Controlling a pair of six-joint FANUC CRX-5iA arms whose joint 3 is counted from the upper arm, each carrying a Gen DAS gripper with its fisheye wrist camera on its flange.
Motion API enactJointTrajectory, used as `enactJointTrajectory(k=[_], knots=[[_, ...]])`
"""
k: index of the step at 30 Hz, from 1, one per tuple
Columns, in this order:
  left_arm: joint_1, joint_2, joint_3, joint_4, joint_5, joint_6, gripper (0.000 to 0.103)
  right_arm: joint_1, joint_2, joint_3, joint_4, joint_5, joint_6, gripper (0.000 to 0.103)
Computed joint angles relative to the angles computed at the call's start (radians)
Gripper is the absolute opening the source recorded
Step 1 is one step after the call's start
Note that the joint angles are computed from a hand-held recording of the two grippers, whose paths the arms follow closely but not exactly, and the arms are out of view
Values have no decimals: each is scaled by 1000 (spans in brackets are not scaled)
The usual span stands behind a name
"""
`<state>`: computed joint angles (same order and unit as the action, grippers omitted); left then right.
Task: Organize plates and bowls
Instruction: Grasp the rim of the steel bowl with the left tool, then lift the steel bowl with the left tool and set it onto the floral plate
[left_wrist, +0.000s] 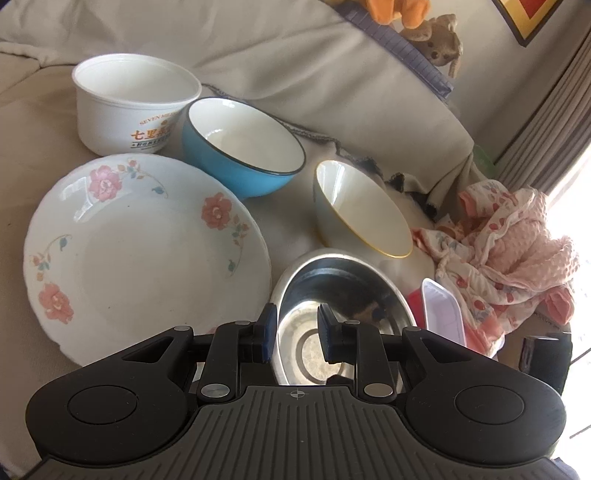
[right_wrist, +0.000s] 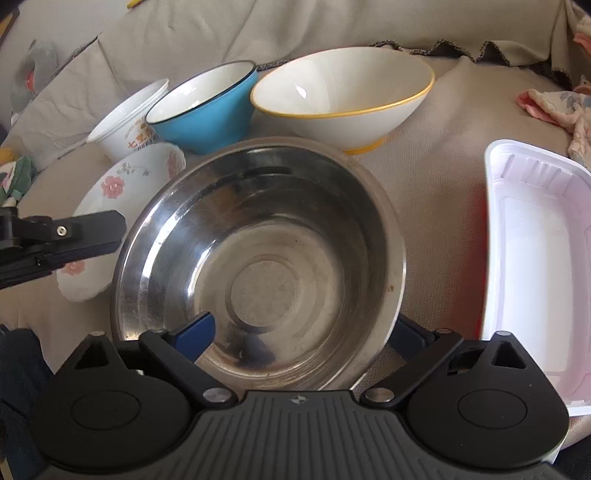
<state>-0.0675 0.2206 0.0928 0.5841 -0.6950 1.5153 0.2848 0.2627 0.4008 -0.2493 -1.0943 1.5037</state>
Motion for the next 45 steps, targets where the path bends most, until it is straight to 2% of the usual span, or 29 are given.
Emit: enactJointTrajectory(k=[3,5,7,11,14,17,19,20,27,30,32,35,37,40,45], knots=[[-5,17,10,26,-21,-20,22,-17,-32,-40,-8,49,-50,71],[-8,23,10,53,-42,-43,21,-20,-39,-44,5,56,-70,44],[-16,18,1,82,-65,-73,20,-13,-55,-60,22,78,-67,40],[-34,-7,-22,123,-98,-135,20,9,-85,-86,43,107,-27,40],[-41,-40,-40,78,-54,-109,20,29,-101,-116,100,136,-55,40],[-39,-59,0,-120,-3,67,21,10,-98,-104,76,130,-65,40],[-39,-48,61,-267,-26,184,21,2,-92,-95,68,127,-69,40],[-39,-42,81,-307,-40,222,21,0,-89,-92,69,124,-74,40],[-27,16,103,-218,-80,158,21,-34,-67,-61,-39,82,-50,40],[-35,35,119,-213,-97,165,27,-40,-61,-58,-61,76,-37,40],[-40,44,131,-202,-123,164,27,-38,-67,-67,-45,88,-42,40],[-42,50,112,-126,-142,105,27,-43,-87,-92,-10,116,-54,39],[-47,51,101,-108,-140,88,26,-60,-88,-88,-23,103,-42,40],[-59,66,110,-110,-137,83,27,-75,-83,-84,-43,86,-45,41],[-80,81,124,-148,-104,93,32,-39,-93,-123,37,132,-107,41]])
